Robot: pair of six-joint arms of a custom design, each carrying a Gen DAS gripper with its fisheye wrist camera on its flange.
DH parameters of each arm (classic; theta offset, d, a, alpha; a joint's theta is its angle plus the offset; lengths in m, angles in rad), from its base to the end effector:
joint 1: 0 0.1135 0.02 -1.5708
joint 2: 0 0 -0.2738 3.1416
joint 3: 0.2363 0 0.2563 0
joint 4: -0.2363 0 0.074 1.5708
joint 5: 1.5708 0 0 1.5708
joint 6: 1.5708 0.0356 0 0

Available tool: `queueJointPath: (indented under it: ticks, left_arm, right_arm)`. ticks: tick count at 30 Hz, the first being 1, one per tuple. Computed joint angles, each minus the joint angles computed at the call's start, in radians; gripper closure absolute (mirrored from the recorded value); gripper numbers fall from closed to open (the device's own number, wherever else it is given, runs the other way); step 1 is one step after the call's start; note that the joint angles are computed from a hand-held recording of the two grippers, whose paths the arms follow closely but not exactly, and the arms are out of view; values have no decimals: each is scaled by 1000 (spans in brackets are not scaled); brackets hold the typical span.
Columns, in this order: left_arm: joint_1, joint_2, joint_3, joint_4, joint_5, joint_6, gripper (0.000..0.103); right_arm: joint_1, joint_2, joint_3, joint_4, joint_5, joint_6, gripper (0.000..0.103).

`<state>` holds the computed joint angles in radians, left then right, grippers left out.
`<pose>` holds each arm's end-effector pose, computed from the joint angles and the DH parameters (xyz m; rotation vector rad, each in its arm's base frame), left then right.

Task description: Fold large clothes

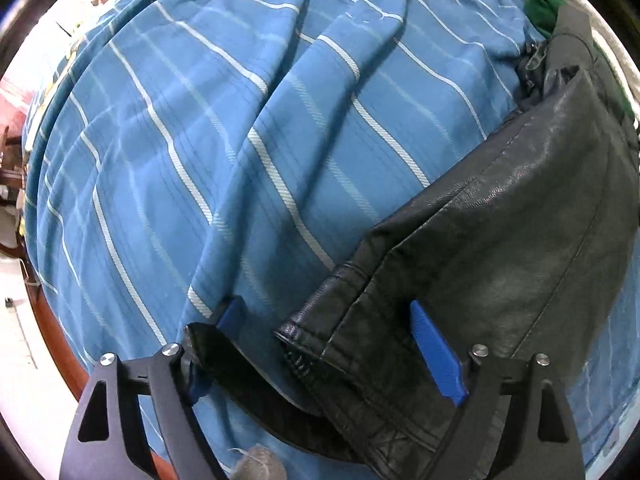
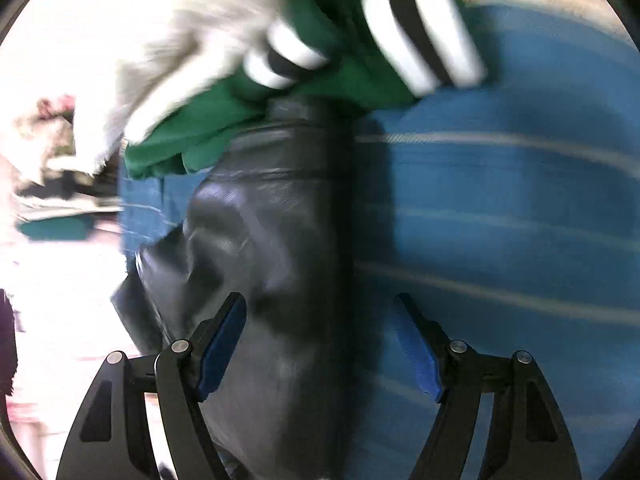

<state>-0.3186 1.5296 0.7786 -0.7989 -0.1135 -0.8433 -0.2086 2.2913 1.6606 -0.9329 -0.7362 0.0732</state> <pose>0.2236 -0.0695 0.1516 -0.7951 2.9541 0.1277 0.4334 -0.0673 0.1204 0.4006 2.8526 1.1077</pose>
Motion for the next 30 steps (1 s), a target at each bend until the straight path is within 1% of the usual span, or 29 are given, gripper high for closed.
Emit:
queueJointPath:
  ticks: [1, 2, 3, 4, 5, 6, 7, 8, 9, 11, 12, 14, 15, 17, 19, 20, 21, 22, 23, 24, 25, 26, 27, 28, 30]
  left_arm:
    - [-11, 16, 6, 5, -9, 0, 15]
    - [-19, 36, 18, 10, -17, 3, 14]
    - [-38, 50, 26, 11, -29, -1, 14]
    - [-42, 61, 33, 12, -35, 5, 14]
    - [-44, 77, 47, 8, -40, 12, 14]
    - [-42, 105, 78, 0, -43, 19, 14]
    - [-48, 110, 91, -10, -47, 18, 14]
    - [-48, 113, 103, -24, -51, 24, 14]
    - [-47, 107, 126, -54, -66, 36, 14]
    - [-51, 78, 163, -105, -98, 41, 14]
    - [-48, 62, 170, -121, -105, 46, 14]
    - [-44, 13, 184, -161, -128, 50, 14]
    - [-46, -12, 189, -194, -154, 51, 14]
    - [-38, -54, 176, -224, -179, 64, 14]
    - [-25, -71, 127, -221, -205, 70, 14]
    - [-22, -61, 96, -199, -208, 67, 14]
    - [10, -84, 45, -177, -213, 97, 14]
    - [13, -70, 22, -158, -218, 99, 14]
    - [15, -68, -1, -147, -217, 106, 14]
    - [17, -34, -31, -105, -218, 115, 14]
    - [29, -9, -42, -79, -216, 134, 14]
    - [33, 19, -74, -16, -208, 149, 11]
    - [36, 27, -77, 0, -212, 152, 7]
    - [36, 46, -90, 30, -238, 143, 0]
    - [55, 33, -119, 83, -224, 150, 0]
  right_arm:
    - [-4, 23, -2, 31, -59, -1, 27]
    - [8, 37, -9, 81, -98, -8, 37]
    - [13, 43, -2, 103, -102, -5, 49]
    - [24, 41, -13, 125, -88, 19, 66]
    - [26, 32, -16, 138, -86, 38, 74]
    - [20, -3, -66, 178, -93, 62, 77]
    - [2, -54, -131, 220, -104, 107, 84]
    - [-23, -107, -198, 254, -125, 151, 88]
    - [-54, -166, -261, 269, -134, 177, 88]
    - [-129, -270, -361, 254, -135, 190, 88]
    - [-210, -354, -435, 206, -128, 173, 88]
    - [-349, -444, -515, 85, -122, 87, 89]
    - [-464, -514, -560, -21, -68, 16, 89]
    - [-672, -591, -591, -205, 36, -168, 89]
    - [-859, -620, -590, -327, 150, -320, 89]
    - [-966, -638, -598, -368, 238, -406, 88]
    - [-1039, -641, -602, -380, 311, -458, 87]
    - [-1076, -638, -646, -336, 355, -482, 84]
    - [-1129, -634, -673, -298, 427, -524, 76]
    - [-1162, -639, -705, -257, 460, -550, 70]
    - [-1194, -643, -726, -230, 473, -582, 61]
    - [-1227, -644, -727, -228, 484, -625, 46]
    - [-1242, -669, -719, -232, 512, -642, 40]
    - [-1248, -698, -716, -233, 533, -659, 37]
    - [-1255, -805, -682, -273, 563, -731, 38]
